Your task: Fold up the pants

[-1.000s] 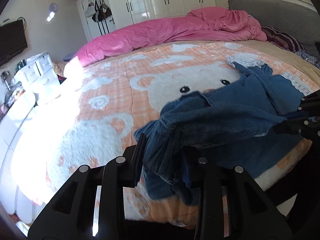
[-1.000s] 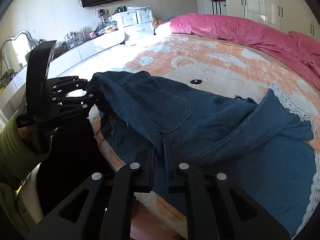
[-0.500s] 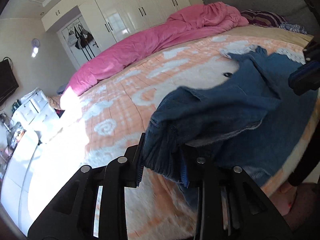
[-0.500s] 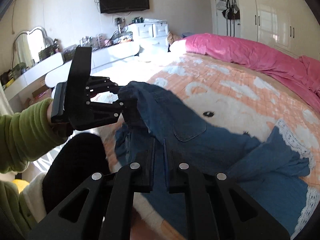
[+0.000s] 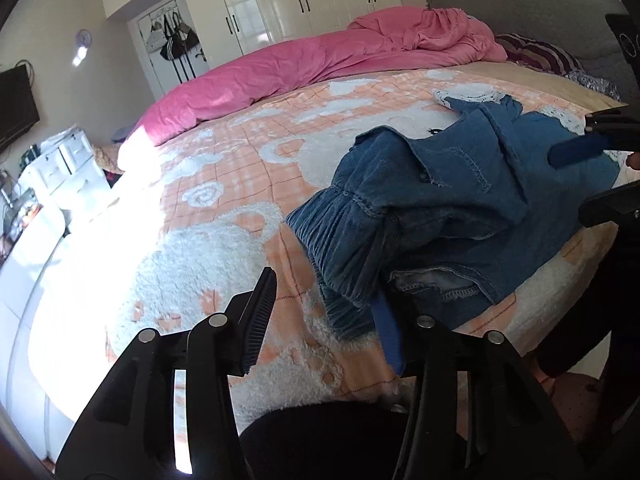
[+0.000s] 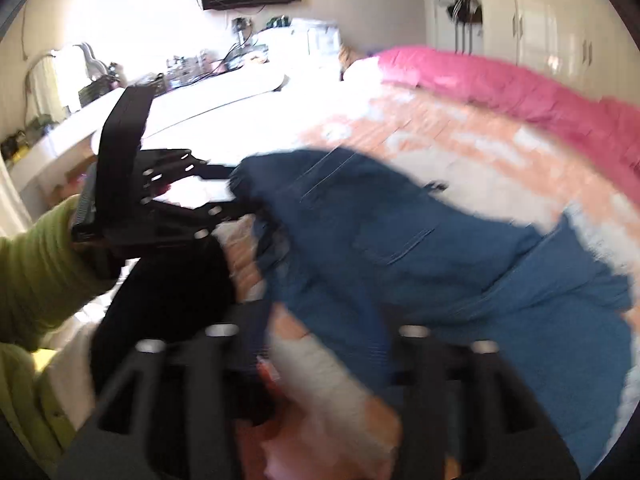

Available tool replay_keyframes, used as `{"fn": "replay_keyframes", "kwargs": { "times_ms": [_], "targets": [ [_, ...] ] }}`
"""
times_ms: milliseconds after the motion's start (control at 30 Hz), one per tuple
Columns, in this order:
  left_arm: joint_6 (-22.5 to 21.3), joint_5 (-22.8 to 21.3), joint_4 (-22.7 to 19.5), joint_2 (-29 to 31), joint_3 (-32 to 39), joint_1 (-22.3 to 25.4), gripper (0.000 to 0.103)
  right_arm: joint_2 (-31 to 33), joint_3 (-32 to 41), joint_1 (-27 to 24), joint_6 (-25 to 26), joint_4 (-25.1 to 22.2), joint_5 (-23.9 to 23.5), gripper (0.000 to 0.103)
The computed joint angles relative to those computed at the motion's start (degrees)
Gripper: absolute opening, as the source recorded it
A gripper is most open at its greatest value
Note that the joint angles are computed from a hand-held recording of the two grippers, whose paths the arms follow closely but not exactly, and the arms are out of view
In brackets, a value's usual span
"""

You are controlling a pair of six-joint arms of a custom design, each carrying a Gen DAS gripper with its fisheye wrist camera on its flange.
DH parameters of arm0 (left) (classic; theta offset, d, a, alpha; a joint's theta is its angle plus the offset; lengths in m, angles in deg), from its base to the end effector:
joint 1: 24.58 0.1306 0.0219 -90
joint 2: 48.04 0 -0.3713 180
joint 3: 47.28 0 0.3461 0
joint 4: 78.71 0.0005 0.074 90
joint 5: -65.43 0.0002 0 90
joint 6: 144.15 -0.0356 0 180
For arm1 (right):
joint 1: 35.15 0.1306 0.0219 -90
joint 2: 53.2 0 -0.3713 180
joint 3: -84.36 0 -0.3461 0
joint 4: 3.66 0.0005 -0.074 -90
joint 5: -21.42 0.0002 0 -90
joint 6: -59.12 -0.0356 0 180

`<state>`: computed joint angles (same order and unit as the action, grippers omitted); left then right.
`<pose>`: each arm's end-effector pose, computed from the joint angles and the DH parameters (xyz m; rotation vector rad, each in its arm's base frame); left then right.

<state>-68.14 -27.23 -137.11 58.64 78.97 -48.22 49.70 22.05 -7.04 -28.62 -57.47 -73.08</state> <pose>0.4950 -0.2154 0.5334 0.7013 2.1357 -0.0385 0.4614 0.2491 0.5118 -0.6356 2.1795 0.3290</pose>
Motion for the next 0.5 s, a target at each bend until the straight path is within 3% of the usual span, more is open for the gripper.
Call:
{"fn": "replay_keyframes", "kwargs": {
  "times_ms": [67,200,267,333,367,433,467,500],
  "targets": [
    [2.98,2.22,-0.88,-0.5,0.25,0.64,0.04,0.59,1.03,-0.07,3.0,-1.93,4.0,0.066],
    [8.76,6.09,-2.54,-2.11,0.76,1.78,0.041,2.81,2.35,-0.43,6.7,-4.03,7.45,0.066],
    [10.64,8.96,-5.55,-0.61,4.05,2.14,0.047,3.92,2.76,0.02,9.52,-4.14,9.35,0.065],
    [9.83,6.58,-8.0,1.73,7.21,1.24,0.049,5.26,3.42,0.48,12.18,-4.08,11.91,0.063],
    [9.21,6.02,-9.06,3.12,8.72,0.9,0.049,6.5,4.64,0.63,13.69,-4.48,13.73,0.057],
    [10.26,6.09,-11.35,6.68,12.44,0.61,0.048,8.74,7.47,0.05,14.57,-6.31,14.01,0.025],
    [11.32,6.12,-12.95,8.71,14.91,0.65,0.037,9.32,8.23,-0.53,14.2,-7.32,12.33,0.001],
    [12.22,6.58,-14.1,10.51,17.17,0.76,0.024,9.81,9.33,-0.95,13.45,-8.52,10.81,0.002]
  ]
}}
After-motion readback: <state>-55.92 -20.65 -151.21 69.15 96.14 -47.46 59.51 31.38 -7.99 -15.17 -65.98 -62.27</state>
